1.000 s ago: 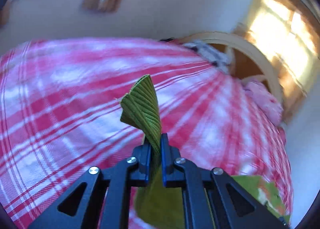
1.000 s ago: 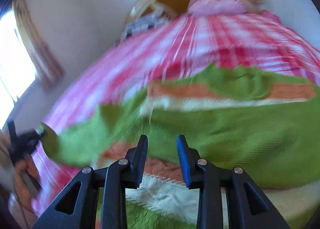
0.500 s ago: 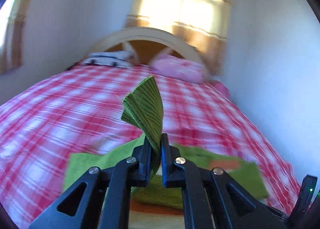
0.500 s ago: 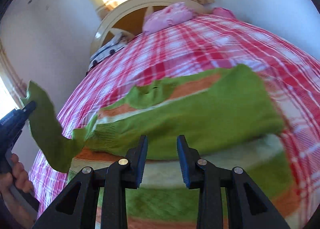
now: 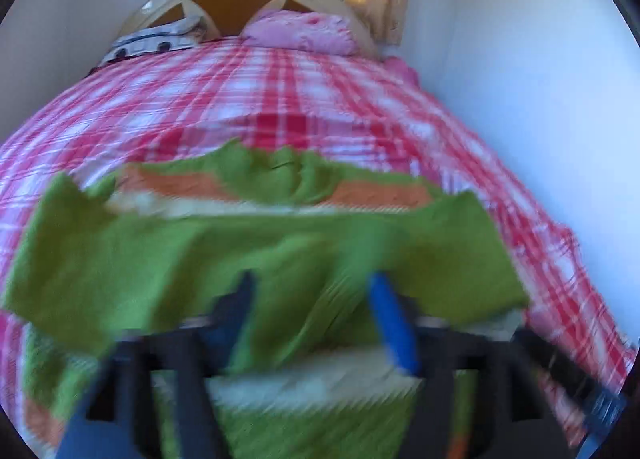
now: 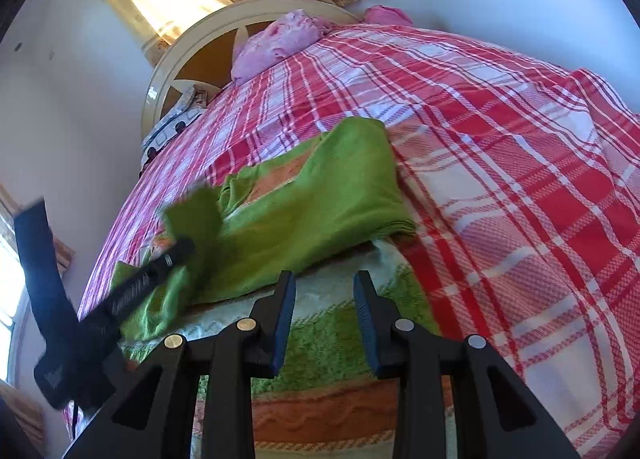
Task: Fold small clothes
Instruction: 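Fold the held sleeve across the sweater body with the left tool and release, then withdraw both tools from the sweater with folded-in sleeves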
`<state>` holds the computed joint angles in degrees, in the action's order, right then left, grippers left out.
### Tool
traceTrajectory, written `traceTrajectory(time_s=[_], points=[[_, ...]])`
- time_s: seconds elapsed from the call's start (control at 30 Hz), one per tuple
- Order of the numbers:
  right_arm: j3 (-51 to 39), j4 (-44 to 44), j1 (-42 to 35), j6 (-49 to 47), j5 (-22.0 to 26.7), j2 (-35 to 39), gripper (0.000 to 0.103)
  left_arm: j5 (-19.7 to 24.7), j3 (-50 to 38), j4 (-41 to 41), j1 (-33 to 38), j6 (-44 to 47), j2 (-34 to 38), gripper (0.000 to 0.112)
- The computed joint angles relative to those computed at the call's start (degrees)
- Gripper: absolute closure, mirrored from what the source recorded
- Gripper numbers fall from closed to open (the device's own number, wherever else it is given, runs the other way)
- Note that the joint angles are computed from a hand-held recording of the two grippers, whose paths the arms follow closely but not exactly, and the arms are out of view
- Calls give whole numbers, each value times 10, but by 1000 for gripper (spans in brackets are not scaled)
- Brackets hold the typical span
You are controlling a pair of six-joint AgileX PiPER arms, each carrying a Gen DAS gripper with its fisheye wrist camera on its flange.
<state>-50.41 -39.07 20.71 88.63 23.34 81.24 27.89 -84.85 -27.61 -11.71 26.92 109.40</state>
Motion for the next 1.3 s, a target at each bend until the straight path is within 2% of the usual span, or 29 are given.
traceTrajectory(time_s=[0.07, 0.13, 0.17, 0.2, 0.23, 0.27, 0.33, 0.4, 0.43, 0.47, 0.5, 0.53, 0.6, 0.67, 0.73, 0.83, 0.93, 1.07, 1.17, 1.2, 1.27, 1.3], points=[[0, 16, -6, -19, -8, -3, 72, -11, 55, -49, 24, 64, -46, 33], [-10, 48, -15, -61, -21, 1, 71, 5, 115, -150, 76, 178, -89, 31], [-15, 63, -19, -81, -25, 3, 69, -4, 142, -184, 99, 225, -101, 30], [-21, 77, -23, -99, -33, 6, 62, -17, 166, -200, 117, 250, -112, 30], [-32, 97, -30, -121, -46, 16, 53, -29, 179, -205, 127, 260, -115, 29], [-42, 125, -36, -151, -55, 24, 50, -40, 189, -193, 142, 256, -119, 29], [-85, 224, -50, -261, -65, 66, 49, -60, 205, -174, 167, 239, -120, 29], [-151, 314, -53, -371, -41, 123, 49, -75, 223, -183, 193, 241, -118, 29], [-184, 332, -52, -401, -27, 152, 49, -74, 226, -180, 201, 236, -115, 29], [-208, 330, -48, -409, -12, 173, 49, -73, 222, -177, 201, 226, -106, 29], [-244, 306, -38, -396, 17, 202, 49, -48, 216, -197, 215, 232, -98, 29], [-292, 286, -26, -396, 60, 240, 51, -41, 215, -218, 219, 245, -93, 29], [-338, 234, -4, -377, 105, 276, 57, -27, 213, -257, 230, 263, -84, 29], [-378, 145, 28, -343, 165, 300, 71, -21, 206, -258, 232, 258, -77, 29], [-387, 130, 34, -346, 179, 298, 95, -25, 206, -252, 231, 245, -77, 29], [-358, 70, 32, -301, 170, 259, 99, -18, 207, -271, 241, 251, -75, 29], [-348, 14, 26, -262, 186, 232, 99, -4, 200, -290, 251, 263, -68, 28], [-347, 41, 9, -312, 191, 237, 98, 5, 197, -287, 256, 268, -66, 23], [-364, 9, 23, -310, 250, 277, 98, 7, 195, -285, 256, 267, -65, 22], [-378, 18, 24, -326, 277, 300, 95, 10, 193, -286, 256, 268, -63, 20], [-363, 20, 22, -319, 274, 294, 93, 17, 188, -281, 256, 265, -59, 16], [-366, 25, 22, -323, 283, 292, 86, 19, 185, -278, 255, 264, -57, 15]])
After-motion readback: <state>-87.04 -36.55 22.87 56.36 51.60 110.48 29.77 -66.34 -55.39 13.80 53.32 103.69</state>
